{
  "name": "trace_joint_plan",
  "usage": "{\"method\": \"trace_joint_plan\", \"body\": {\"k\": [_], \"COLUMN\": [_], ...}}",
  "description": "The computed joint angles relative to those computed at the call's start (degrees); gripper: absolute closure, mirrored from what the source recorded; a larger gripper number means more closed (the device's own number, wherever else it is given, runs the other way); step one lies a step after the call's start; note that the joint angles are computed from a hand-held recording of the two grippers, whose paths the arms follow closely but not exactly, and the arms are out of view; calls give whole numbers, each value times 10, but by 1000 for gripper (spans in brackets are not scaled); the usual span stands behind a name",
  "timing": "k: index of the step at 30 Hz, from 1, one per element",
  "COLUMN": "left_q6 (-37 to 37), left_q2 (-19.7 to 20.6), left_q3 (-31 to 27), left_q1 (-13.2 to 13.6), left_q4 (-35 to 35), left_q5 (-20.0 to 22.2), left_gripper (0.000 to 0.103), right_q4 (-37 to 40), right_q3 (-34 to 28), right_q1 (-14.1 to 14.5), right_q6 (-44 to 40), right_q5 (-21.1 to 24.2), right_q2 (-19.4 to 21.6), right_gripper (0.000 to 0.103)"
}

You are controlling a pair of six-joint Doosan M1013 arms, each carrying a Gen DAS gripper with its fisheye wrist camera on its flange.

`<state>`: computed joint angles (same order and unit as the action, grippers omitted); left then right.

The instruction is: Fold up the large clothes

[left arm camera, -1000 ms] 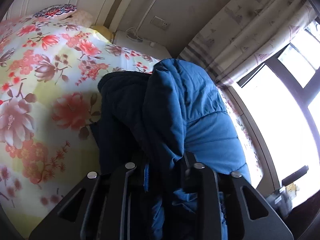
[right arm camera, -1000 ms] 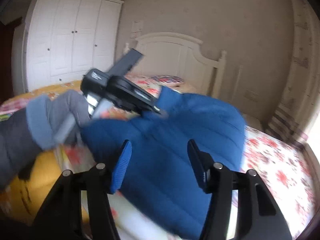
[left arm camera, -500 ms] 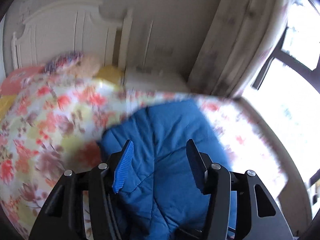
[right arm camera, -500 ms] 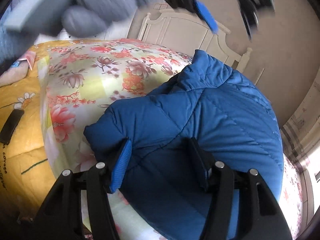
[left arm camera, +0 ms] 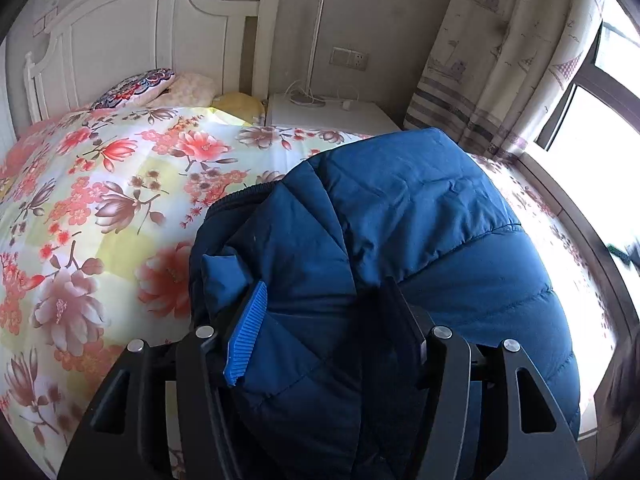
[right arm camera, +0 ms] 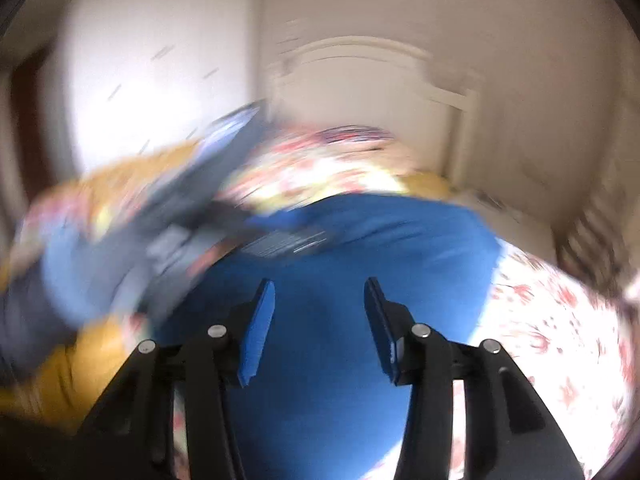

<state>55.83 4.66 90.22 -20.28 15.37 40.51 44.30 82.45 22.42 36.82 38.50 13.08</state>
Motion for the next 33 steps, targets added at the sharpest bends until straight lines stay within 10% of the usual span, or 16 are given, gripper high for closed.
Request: {"method": "trace_joint_plan", "body": {"k": [12,29,33], "left_q6": [-21,4,1], "left_q2": [8,4,4], "left_q3": [0,12,13], "left_q1": [1,17,17], "left_q4": [23,-32,-31], "left_q5": [3,-28,-30], "left_gripper": [41,38,37], "right_q4": [-228,-363,-284], "right_q3": [-327,-448,-394], "right_q1": [13,31,29], "right_q6": [252,295,270], "right_q5": [207,276,190], "right_q2": [236,295,246], "right_gripper": [57,52,52]}}
